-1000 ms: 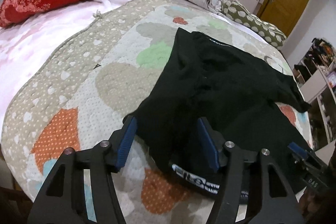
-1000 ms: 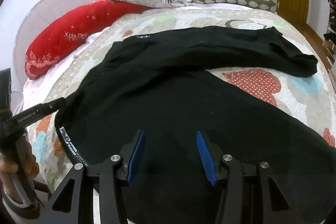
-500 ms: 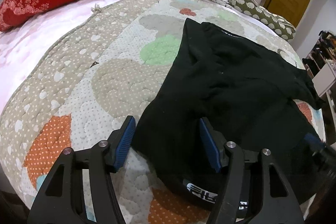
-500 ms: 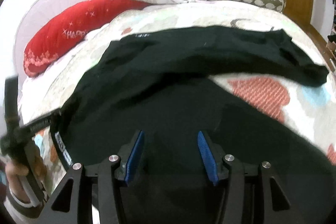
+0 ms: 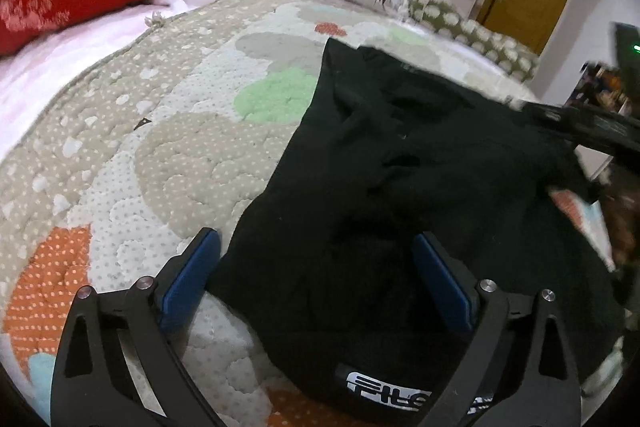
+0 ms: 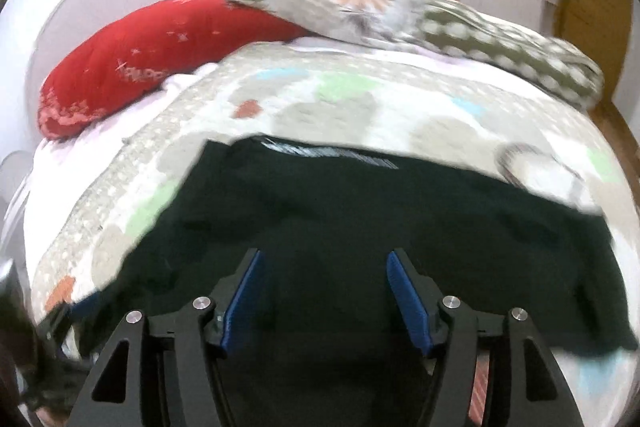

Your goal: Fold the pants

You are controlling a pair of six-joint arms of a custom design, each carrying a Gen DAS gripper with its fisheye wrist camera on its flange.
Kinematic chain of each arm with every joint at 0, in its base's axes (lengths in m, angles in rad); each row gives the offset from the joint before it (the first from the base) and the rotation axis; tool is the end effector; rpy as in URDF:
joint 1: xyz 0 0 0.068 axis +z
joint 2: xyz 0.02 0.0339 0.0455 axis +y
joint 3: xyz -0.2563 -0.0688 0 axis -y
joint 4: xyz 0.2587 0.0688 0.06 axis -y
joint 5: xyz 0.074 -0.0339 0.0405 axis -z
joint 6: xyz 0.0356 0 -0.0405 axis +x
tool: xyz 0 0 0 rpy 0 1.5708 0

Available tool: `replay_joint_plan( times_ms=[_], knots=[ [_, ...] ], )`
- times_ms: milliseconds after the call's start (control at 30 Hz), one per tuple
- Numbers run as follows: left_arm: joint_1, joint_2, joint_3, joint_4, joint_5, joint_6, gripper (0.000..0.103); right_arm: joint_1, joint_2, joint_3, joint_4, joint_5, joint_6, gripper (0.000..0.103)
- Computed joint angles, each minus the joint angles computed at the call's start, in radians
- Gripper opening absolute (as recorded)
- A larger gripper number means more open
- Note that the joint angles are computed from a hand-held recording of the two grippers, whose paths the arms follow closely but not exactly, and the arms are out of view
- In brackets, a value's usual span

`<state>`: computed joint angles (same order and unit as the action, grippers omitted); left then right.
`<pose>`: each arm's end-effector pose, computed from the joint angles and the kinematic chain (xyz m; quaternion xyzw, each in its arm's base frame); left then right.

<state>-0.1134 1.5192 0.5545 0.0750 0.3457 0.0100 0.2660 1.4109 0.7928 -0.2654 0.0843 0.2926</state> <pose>0.2680 -0.0427 0.1075 0.1146 0.9232 -0.1789 0.3202 0.2847 0.0745 0.1809 0.0267 0.9404 0.0547 0.3345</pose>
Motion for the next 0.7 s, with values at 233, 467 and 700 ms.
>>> replay_joint_plan(
  times_ms=[233, 467, 700],
  knots=[
    [0.088, 0.013, -0.009, 0.039, 0.171, -0.035, 0.097, 0.035, 0.401, 0.392, -0.016, 0.026, -0.188, 0.069],
    [0.105, 0.036, -0.002, 0.060, 0.225, -0.035, 0.100, -0.005, 0.703, 0.716, -0.126, -0.075, -0.345, 0.076],
    [0.110, 0.036, -0.007, 0.072, 0.237, -0.043, 0.100, -0.028, 0.698, 0.656, -0.040, -0.158, -0.306, 0.023]
  ],
)
